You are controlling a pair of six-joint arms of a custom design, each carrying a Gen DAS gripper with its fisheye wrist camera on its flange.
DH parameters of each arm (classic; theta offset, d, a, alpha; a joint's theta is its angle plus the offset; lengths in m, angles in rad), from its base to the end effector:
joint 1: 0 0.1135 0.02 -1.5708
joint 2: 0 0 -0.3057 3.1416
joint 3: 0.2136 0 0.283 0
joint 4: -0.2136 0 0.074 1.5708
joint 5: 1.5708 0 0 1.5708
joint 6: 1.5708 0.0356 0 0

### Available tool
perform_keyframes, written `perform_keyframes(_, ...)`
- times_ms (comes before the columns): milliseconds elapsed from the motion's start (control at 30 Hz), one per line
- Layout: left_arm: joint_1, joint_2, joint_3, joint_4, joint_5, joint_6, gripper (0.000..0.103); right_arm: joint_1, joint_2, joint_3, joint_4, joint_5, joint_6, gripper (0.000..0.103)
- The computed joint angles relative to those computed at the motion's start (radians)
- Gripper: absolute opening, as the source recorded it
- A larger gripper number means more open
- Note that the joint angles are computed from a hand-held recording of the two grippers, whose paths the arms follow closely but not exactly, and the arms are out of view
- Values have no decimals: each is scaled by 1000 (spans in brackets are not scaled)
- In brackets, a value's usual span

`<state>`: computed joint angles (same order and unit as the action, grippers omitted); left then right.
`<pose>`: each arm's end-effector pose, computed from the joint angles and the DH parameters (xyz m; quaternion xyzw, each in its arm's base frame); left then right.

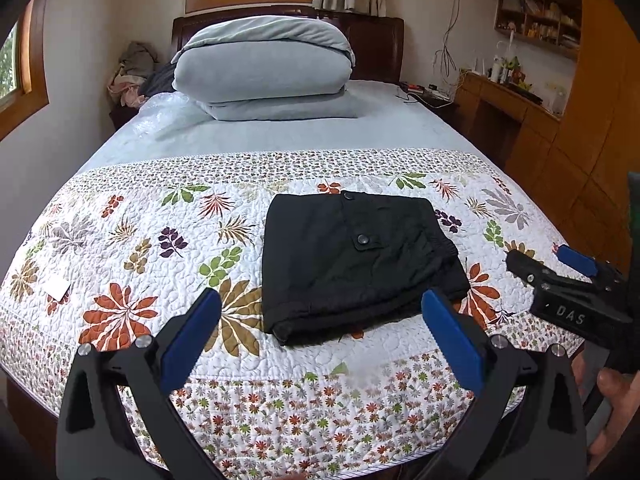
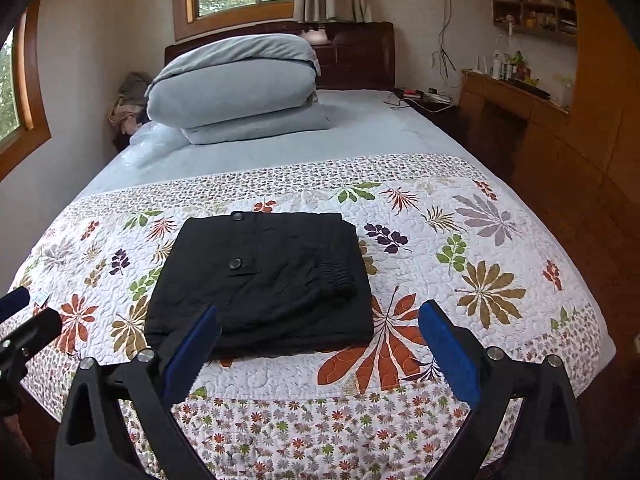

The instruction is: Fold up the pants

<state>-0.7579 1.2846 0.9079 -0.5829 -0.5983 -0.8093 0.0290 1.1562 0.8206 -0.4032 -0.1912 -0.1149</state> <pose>0.2115 -0.1726 0.2761 -0.1120 0.9087 -0.0038 0.4020 0.2580 0.0143 0.2855 -0.1039 0.9054 0.0700 0.4056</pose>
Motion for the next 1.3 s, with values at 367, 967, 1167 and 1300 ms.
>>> perform_keyframes(367,36,-15,-35,36,50,-12,100,-34,-5,1,0,-20,-22,100)
perform_keyframes(967,13,7,-16,17,18,3,100,-8,-14,-12,24,34,-32,100)
perform_keyframes(1167,16,7,-18,18,22,5,100,-9,-10,-11,24,38,-37,100)
perform_keyframes(1300,17,4,-22,22,21,7,100,-14,-9,-8,25,37,-38,100)
